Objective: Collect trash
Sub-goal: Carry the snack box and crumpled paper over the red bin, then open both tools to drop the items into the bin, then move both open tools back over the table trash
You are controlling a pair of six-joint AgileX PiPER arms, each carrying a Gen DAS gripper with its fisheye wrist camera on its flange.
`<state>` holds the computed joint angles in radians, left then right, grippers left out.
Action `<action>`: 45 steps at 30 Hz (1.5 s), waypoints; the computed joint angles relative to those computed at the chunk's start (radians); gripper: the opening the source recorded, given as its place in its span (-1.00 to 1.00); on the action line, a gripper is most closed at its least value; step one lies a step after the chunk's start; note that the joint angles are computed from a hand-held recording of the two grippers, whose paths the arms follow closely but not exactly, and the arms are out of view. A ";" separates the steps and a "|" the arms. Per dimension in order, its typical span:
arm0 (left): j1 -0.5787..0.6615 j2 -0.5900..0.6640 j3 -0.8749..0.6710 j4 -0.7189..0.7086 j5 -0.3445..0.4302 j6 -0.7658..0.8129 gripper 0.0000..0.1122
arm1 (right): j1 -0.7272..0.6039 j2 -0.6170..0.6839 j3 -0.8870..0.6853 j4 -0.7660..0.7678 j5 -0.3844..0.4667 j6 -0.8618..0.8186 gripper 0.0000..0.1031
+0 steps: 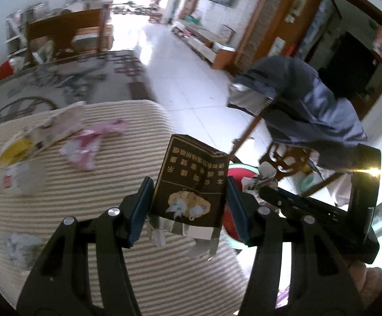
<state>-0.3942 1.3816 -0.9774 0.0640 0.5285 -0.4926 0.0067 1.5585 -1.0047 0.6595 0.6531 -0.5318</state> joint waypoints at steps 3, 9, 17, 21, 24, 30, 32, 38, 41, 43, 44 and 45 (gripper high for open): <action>-0.054 0.071 -0.052 -0.023 -0.009 0.019 -0.05 | -0.082 -0.004 0.007 0.013 0.015 -0.028 -0.59; -0.128 0.212 -0.164 -0.072 -0.007 0.073 -0.05 | -0.220 0.006 0.004 0.033 0.046 -0.077 -0.59; -0.185 0.339 -0.294 -0.150 0.019 0.159 0.15 | -0.338 0.029 -0.006 0.085 0.089 -0.156 -0.54; -0.194 0.351 -0.305 -0.139 0.009 0.129 0.40 | -0.379 0.052 -0.006 0.148 0.117 -0.193 -0.11; -0.188 0.347 -0.304 -0.125 0.015 0.114 0.40 | -0.380 0.066 -0.021 0.139 0.125 -0.181 -0.11; -0.165 0.293 -0.243 -0.071 0.007 0.054 0.40 | -0.351 0.074 -0.033 0.140 0.117 -0.169 -0.10; -0.158 0.271 -0.216 -0.041 0.005 0.031 0.40 | -0.334 0.075 -0.034 0.138 0.111 -0.163 -0.10; -0.103 0.175 -0.088 0.008 -0.013 0.004 0.40 | -0.237 0.075 -0.038 0.115 0.089 -0.119 -0.09; -0.050 0.115 -0.017 -0.009 -0.026 0.026 0.40 | -0.161 0.073 -0.042 0.095 0.072 -0.082 -0.09; -0.008 0.075 0.028 -0.027 -0.034 0.051 0.40 | -0.096 0.072 -0.044 0.075 0.057 -0.048 -0.09; 0.021 0.050 0.055 -0.044 -0.037 0.073 0.40 | -0.067 0.073 -0.044 0.065 0.049 -0.033 -0.09; 0.041 0.033 0.074 -0.057 -0.039 0.090 0.40 | -0.029 0.076 -0.047 0.050 0.042 -0.009 -0.09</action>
